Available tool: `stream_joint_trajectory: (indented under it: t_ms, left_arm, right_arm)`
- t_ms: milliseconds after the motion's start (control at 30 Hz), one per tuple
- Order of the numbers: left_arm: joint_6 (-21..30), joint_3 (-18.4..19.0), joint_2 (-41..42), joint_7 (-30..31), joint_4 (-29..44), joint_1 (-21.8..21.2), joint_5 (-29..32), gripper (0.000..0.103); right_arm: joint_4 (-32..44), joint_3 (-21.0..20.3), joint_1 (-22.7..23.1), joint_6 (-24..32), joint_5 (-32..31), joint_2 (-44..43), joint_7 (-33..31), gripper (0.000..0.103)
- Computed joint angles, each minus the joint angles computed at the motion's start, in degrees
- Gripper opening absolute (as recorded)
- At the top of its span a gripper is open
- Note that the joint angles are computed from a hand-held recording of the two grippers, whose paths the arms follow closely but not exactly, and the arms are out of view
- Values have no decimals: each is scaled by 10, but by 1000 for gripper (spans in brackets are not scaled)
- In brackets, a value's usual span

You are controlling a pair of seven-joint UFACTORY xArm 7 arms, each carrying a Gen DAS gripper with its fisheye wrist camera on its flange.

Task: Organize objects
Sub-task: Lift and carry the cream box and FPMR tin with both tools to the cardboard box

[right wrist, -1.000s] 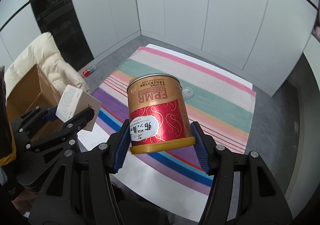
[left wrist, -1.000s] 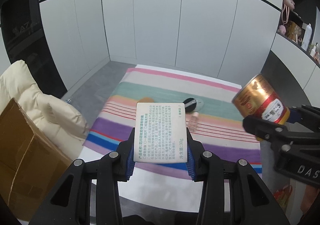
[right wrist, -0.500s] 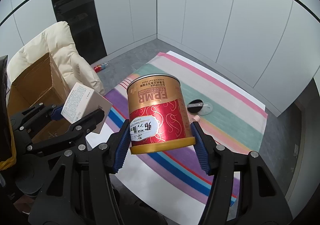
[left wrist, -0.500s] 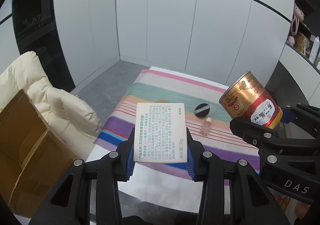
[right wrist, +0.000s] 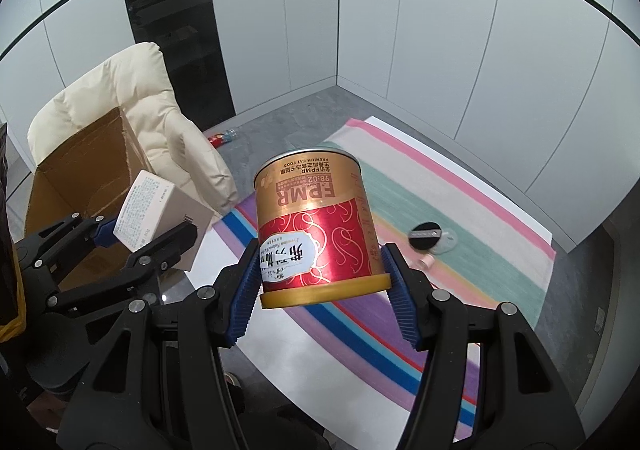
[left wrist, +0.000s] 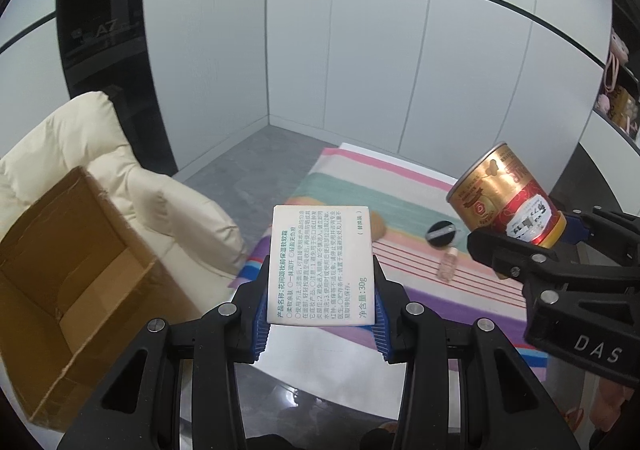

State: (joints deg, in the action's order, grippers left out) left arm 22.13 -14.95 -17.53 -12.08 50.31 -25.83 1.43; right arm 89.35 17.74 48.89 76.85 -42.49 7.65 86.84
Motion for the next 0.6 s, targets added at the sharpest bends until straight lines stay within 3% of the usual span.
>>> stream_joint_trajectory:
  t_ms: [600]
  left_arm:
    - [11,37,-50,24,-40,39,-15,41]
  right_arm:
    - [143,-55,46,-27,-12,112,-77,61]
